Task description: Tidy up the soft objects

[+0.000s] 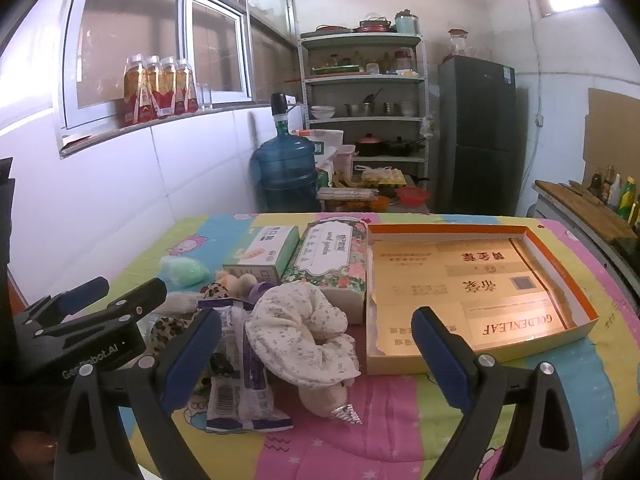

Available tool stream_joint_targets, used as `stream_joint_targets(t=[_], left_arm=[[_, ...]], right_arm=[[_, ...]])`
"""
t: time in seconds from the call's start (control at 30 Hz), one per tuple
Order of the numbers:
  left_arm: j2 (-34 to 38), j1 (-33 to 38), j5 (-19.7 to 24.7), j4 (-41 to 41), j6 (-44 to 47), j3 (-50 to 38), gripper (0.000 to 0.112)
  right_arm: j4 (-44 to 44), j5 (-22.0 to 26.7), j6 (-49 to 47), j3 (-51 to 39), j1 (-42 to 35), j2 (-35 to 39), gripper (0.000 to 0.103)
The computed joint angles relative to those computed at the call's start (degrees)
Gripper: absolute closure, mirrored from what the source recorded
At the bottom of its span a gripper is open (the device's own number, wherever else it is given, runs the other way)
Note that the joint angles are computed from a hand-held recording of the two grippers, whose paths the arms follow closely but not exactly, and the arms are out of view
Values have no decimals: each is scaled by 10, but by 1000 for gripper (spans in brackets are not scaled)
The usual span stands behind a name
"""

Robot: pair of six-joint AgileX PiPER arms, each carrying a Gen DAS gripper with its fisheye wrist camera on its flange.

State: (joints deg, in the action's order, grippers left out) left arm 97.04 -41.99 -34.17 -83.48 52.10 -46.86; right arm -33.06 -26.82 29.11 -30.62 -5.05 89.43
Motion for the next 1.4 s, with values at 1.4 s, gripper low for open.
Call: stream_joint_targets(t=[1.4], left_arm=[[10, 10, 14, 20, -22, 4, 31]], right_arm=[[-115, 0, 103, -17, -14, 23, 11]])
